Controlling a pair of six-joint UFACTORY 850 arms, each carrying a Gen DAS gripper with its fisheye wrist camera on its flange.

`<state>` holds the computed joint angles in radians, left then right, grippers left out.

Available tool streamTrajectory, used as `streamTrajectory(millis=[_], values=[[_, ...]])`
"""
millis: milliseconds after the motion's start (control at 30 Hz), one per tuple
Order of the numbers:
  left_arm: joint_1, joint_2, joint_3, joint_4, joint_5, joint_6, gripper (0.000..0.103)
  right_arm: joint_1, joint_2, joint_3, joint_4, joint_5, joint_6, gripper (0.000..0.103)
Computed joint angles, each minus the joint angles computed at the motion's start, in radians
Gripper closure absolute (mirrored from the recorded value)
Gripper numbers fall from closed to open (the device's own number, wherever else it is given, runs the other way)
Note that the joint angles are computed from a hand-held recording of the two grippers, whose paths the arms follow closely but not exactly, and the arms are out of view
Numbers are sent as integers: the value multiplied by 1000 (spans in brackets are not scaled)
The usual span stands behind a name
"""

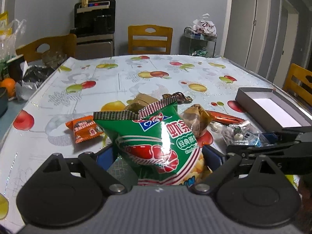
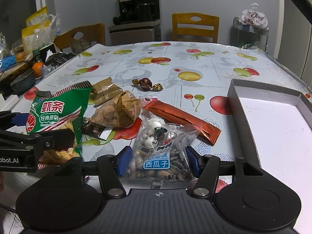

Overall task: Organize snacks
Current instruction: 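Close the left tool on the green chip bag while the right tool grasps the seed bag, then carry the chip bag with the left tool while the right tool carries the seed bag to the box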

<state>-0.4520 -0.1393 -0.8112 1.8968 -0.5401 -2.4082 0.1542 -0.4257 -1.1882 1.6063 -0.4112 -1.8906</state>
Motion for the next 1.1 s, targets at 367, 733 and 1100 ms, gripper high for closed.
streamTrajectory(millis=[367,733,1100], values=[[-21,32,33,88,-51,-43,18,-14,17,16,47,-28,-49,44],[-45,93,47,66,-90,-15,18,-33,54,32,100,-88,-107,44],[-75,103,-1,58,-93,29,18,-73,85,27,97,-146,-86,44]])
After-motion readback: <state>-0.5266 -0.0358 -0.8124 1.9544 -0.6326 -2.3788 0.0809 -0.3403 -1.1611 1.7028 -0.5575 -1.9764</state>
